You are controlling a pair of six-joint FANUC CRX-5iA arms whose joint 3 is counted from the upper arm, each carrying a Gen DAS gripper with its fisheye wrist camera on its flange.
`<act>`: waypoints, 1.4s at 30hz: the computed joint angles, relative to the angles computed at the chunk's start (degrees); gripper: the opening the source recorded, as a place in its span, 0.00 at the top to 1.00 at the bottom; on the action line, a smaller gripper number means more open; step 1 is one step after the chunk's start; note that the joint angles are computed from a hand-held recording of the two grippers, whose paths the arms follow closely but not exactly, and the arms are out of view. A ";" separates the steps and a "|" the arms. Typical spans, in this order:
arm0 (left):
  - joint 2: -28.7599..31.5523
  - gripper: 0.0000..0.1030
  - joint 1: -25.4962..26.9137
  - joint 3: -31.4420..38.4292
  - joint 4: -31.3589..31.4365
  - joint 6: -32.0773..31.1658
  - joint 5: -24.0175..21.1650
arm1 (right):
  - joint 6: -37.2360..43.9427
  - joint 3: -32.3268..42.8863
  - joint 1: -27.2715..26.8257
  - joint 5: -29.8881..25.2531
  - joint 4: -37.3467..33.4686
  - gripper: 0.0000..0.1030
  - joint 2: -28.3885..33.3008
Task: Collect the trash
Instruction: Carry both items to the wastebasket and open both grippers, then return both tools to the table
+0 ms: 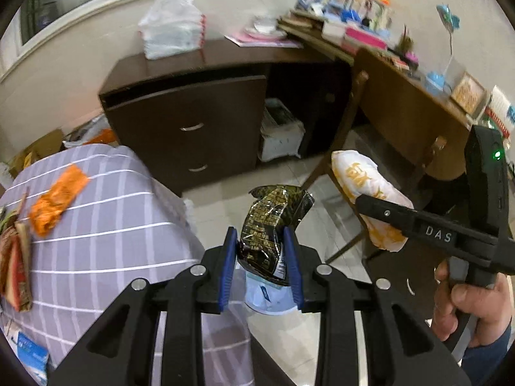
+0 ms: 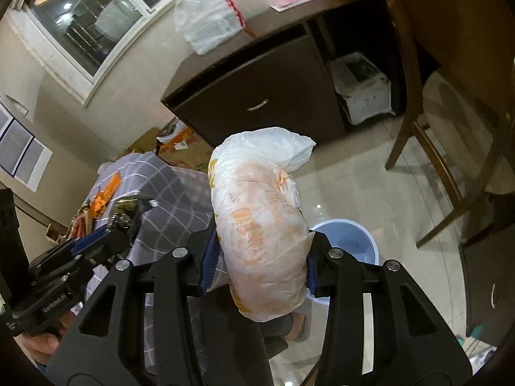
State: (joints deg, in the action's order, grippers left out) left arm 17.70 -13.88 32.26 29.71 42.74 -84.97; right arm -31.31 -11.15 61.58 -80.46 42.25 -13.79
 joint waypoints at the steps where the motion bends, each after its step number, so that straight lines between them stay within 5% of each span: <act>1: 0.21 0.72 -0.67 0.08 -0.78 0.18 -0.02 | -0.41 -0.59 -0.09 0.24 -0.36 0.59 -0.38; 9: 4.34 0.68 -5.16 4.14 -5.95 1.34 -2.85 | -3.70 -5.47 -2.33 4.78 -2.48 0.50 -3.21; 11: 4.88 0.54 -5.91 4.94 -7.17 1.60 -2.82 | -4.85 -6.72 -2.96 6.11 -3.39 0.37 -3.89; 13: 4.28 0.21 -6.09 4.12 -7.33 2.15 -0.97 | -6.69 -8.12 -3.09 6.82 -3.27 0.26 -4.60; 14: 3.59 0.19 -5.89 3.13 -6.88 2.07 0.51 | -7.51 -8.64 -3.06 7.05 -3.33 0.22 -4.93; 18: 2.69 0.14 -5.33 2.66 -6.59 1.57 2.63 | -9.89 -8.74 -2.32 5.02 -3.62 0.06 -4.89; 29: 0.58 0.11 -1.78 2.27 -2.62 0.43 5.34 | -6.02 -2.54 -2.81 0.64 -3.06 0.06 -0.76; 42: -2.02 0.09 5.14 1.80 5.68 -0.80 6.95 | 6.24 13.22 -3.37 -3.77 2.83 0.06 9.11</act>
State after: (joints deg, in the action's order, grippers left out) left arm 15.69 -8.74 34.07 35.39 41.94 -78.02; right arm -25.06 2.07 58.21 -84.24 45.08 -4.69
